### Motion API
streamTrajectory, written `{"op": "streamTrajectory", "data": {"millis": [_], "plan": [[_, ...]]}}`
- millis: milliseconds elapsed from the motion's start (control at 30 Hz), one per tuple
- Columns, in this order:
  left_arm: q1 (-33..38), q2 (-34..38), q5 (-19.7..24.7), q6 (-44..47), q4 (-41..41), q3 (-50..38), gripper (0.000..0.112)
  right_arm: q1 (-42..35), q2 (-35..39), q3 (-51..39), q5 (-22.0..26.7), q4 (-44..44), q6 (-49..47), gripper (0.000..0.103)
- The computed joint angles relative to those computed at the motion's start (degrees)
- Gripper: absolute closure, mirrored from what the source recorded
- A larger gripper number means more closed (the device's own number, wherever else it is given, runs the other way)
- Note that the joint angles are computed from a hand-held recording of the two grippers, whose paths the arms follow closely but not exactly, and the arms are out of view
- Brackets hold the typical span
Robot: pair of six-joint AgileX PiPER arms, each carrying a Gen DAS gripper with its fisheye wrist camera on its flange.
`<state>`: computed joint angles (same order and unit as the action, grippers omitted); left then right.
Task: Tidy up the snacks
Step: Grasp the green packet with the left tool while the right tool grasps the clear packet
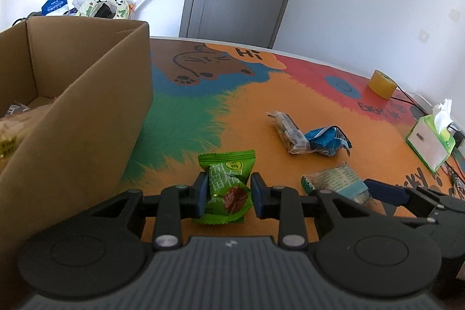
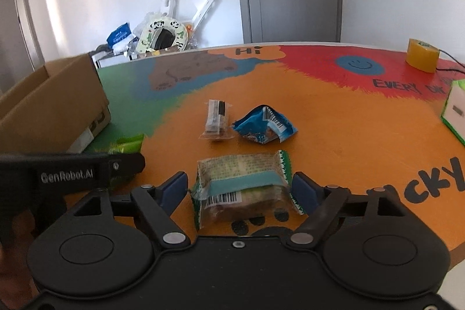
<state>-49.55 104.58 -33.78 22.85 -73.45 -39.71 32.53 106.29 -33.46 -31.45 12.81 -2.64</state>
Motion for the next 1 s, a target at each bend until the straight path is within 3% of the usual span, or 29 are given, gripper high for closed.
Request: {"op": "streamTrajectory", "data": {"millis": [133, 233, 600, 1000], "plan": [[-0.57, -0.76, -0.33, 0.33, -0.99, 0.78, 0.082, 0.00, -0.88, 1.39, -0.99, 0.79, -0.80, 0.046], [-1.60, -1.48, -0.93, 0.42, -1.71, 1.50, 0.082, -1.19, -2.23, 3.35, -1.81, -2.65, 2.14, 0.051], [-6.97, -4.81, -4.36, 1.21, -4.59, 3.67, 0.082, -1.22, -7.30, 11.82, -8.04, -2.76, 7.72, 0.052], [-14.70, -13.08, -12.93, 6.22, -9.92, 6.86, 0.082, 5.49, -16.91, 15.94, -9.78, 7.77, 2.93, 0.052]]}}
